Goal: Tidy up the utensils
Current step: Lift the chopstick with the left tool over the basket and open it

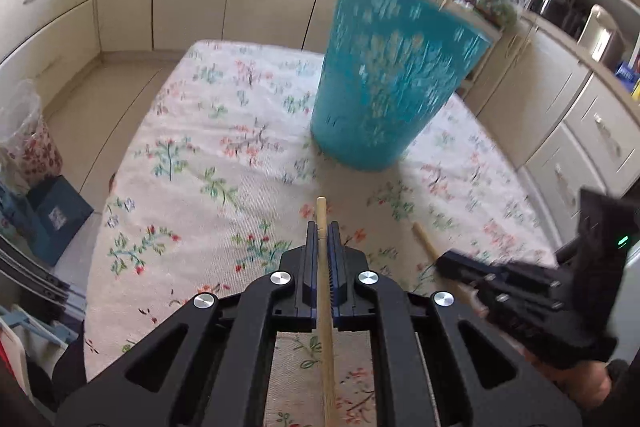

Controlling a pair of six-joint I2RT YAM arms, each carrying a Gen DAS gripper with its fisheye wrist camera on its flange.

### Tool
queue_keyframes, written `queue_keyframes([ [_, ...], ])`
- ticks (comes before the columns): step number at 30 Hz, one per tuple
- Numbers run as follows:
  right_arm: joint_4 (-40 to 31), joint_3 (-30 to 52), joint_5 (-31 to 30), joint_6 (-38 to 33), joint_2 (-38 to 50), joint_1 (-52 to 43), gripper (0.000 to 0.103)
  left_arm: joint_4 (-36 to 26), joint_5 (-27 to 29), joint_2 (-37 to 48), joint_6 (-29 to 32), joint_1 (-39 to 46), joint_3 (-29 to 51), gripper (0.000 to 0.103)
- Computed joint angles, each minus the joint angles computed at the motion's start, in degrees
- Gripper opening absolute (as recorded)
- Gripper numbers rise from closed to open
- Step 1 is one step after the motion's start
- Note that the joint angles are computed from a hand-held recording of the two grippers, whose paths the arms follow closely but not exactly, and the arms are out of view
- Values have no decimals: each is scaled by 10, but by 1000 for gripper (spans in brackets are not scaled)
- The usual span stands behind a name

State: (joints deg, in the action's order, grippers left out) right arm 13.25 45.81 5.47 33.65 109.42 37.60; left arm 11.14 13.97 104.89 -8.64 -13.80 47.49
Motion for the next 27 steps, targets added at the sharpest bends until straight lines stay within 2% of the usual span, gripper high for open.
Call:
queue_keyframes([
  [6,-4,5,6,0,2,4,6,16,47,-84,-30,19,-6,5],
  [10,6,1,-2,3,4,0,6,13,61,-120,-59,17,36,5],
  [13,12,-4,-7,6,2,-2,6,14,51,-122,-73,11,85,5],
  [18,28,-14,-23,12,0,-9,6,26,17,-86,-92,-10,186,5],
  [27,48,-23,-42,19,2,-18,6,69,-74,44,-147,-34,342,5],
])
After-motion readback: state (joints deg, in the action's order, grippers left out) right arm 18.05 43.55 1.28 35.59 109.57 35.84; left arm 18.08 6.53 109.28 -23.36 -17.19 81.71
